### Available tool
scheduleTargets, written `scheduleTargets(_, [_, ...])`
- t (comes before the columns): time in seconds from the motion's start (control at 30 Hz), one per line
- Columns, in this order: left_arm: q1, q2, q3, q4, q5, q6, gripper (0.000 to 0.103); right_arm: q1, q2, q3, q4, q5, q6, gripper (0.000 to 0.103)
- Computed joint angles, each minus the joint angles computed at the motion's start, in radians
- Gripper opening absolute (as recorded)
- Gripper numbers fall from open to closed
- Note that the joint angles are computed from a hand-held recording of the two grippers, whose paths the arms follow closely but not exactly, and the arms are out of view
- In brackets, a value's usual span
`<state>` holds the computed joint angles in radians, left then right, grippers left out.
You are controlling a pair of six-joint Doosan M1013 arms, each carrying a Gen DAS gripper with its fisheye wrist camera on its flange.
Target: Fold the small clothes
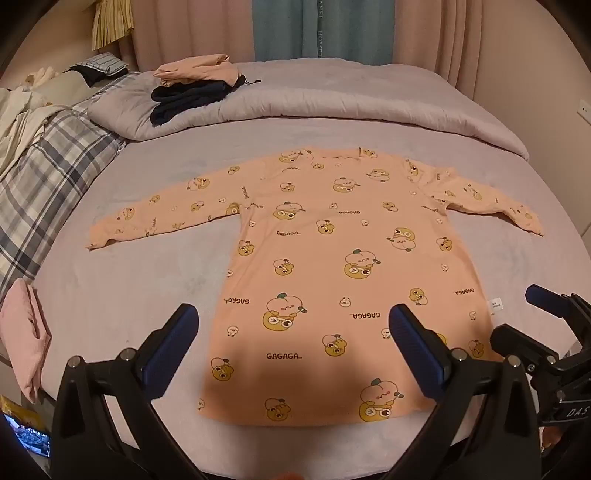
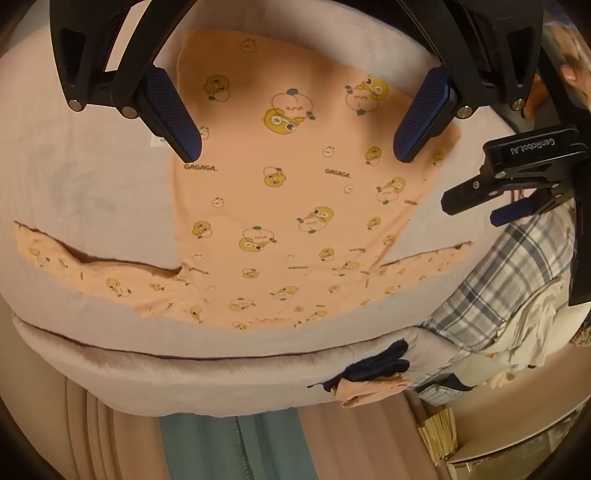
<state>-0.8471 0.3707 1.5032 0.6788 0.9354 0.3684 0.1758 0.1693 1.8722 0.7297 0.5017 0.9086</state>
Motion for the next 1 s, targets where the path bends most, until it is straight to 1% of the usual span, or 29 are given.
scheduleTargets(0.07, [0.002,-0.001,0.001,-0.011,-0.007,0.004,0.103,0.001,0.001,0.000,-0.011,-0.002,0.009,0.103])
scheduleTargets(0.2, [-0.001,0.010,-0.017,-0.016,0.010,0.011,0.103,0.001,0.002,0.000,-0.017,-0.007,0.014,0.103])
scheduleTargets(0.3, [0.001,0.011,-0.014,-0.021,-0.015,0.007,0.103,0.003,0.003,0.002,-0.022,-0.015,0.016,0.103])
scheduleTargets(0.33, [0.001,0.000,0.005,-0.011,-0.033,0.000,0.103,0.009,-0.003,0.006,-0.035,-0.020,0.032,0.103])
scheduleTargets(0.37, [-0.001,-0.001,0.006,-0.006,-0.035,-0.001,0.103,0.008,-0.003,0.002,-0.040,-0.018,0.034,0.103])
scheduleTargets(0.57, [-0.006,0.001,0.003,0.001,-0.032,0.004,0.103,0.005,-0.007,0.001,-0.030,-0.018,0.023,0.103])
scheduleTargets(0.6, [-0.006,0.000,0.002,0.001,-0.032,0.004,0.103,-0.003,-0.006,0.005,-0.010,-0.018,-0.004,0.103])
scheduleTargets(0.67, [-0.008,-0.001,0.004,0.004,-0.033,0.003,0.103,-0.005,-0.007,0.005,-0.003,-0.017,-0.011,0.103])
scheduleTargets(1.0, [-0.009,0.001,0.000,0.000,-0.030,0.008,0.103,-0.001,-0.011,0.012,0.002,-0.029,-0.019,0.103])
